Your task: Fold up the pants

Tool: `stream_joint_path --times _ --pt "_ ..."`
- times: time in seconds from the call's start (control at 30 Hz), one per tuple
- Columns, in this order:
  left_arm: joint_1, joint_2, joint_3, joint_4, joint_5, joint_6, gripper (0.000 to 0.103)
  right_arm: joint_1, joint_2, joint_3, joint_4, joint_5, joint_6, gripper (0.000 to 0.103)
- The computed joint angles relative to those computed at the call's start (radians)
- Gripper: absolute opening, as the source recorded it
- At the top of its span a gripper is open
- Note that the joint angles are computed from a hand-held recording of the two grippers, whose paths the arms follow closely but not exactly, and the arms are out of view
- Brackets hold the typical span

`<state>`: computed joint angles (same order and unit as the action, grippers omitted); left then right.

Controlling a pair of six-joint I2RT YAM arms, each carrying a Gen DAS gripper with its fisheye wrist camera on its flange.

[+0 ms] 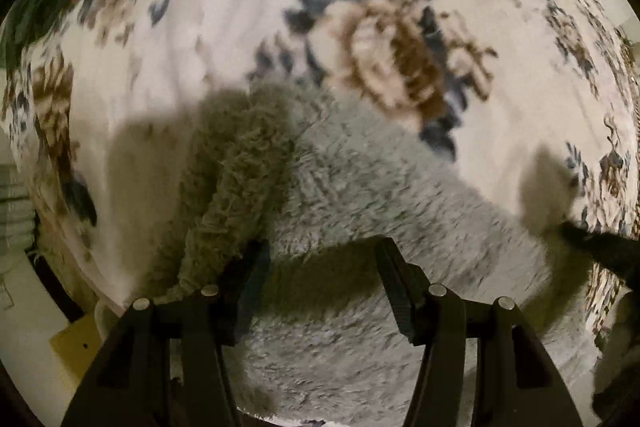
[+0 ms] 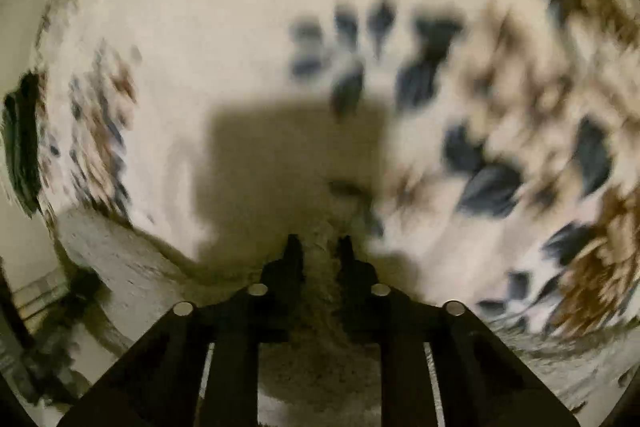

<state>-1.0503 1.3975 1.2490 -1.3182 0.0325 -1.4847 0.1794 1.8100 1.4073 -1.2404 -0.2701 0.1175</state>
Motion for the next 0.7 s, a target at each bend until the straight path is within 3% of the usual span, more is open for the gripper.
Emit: stream_joint_path --times 0.07,0.13,0.23,0.27,0.3,0.37,0.4,0.5,0.57,0.6,0.63,0.67,0.7 --pt "0.001 -0.003 -0.011 0.006 0.001 -0.009 0.053 -0.028 -0.018 0.022 0.014 0.003 0.020 0.002" --pt "0.003 -0.001 -0.008 0.006 -0.003 -0.006 0.053 -0.030 -0.059 0.030 0.074 0.103 0.014 0.000" --pt "0.006 0.009 0.013 -0.001 -0.007 -0.001 0.053 -0.092 0.058 0.163 -0.053 -0.051 -0.048 0.001" --pt "0.002 0.021 0.029 -0.013 -0.014 0.008 0.053 -0.087 0.064 0.172 -0.074 -0.042 -0.086 0.001" --pt "-0.003 0.034 0.046 -0.027 -0.022 0.016 0.053 -0.067 0.069 0.178 -0.100 -0.005 -0.133 0.011" --pt "-0.008 0.077 0.102 -0.051 -0.032 0.032 0.053 -0.029 0.075 0.148 -0.118 0.018 -0.150 0.082" --pt "-0.015 0.094 0.119 -0.067 -0.038 0.041 0.053 -0.032 0.073 0.123 -0.122 0.009 -0.164 0.087" --pt "-0.031 0.131 0.159 -0.102 -0.056 0.062 0.057 -0.043 0.090 0.038 -0.120 0.033 -0.199 0.083" --pt "-0.042 0.158 0.193 -0.125 -0.065 0.078 0.066 -0.047 0.074 -0.017 -0.086 0.039 -0.201 0.068" --pt "-0.047 0.175 0.221 -0.144 -0.068 0.092 0.066 -0.058 0.059 -0.034 -0.068 0.037 -0.194 0.052" --pt "-0.054 0.192 0.246 -0.156 -0.078 0.091 0.067 -0.070 0.053 -0.033 -0.067 0.027 -0.186 0.029" --pt "-0.068 0.207 0.288 -0.184 -0.105 0.091 0.069 -0.080 0.045 -0.028 -0.068 0.022 -0.173 0.020" --pt "-0.078 0.223 0.329 -0.212 -0.132 0.088 0.070 -0.092 0.021 -0.016 -0.060 0.031 -0.157 0.018"
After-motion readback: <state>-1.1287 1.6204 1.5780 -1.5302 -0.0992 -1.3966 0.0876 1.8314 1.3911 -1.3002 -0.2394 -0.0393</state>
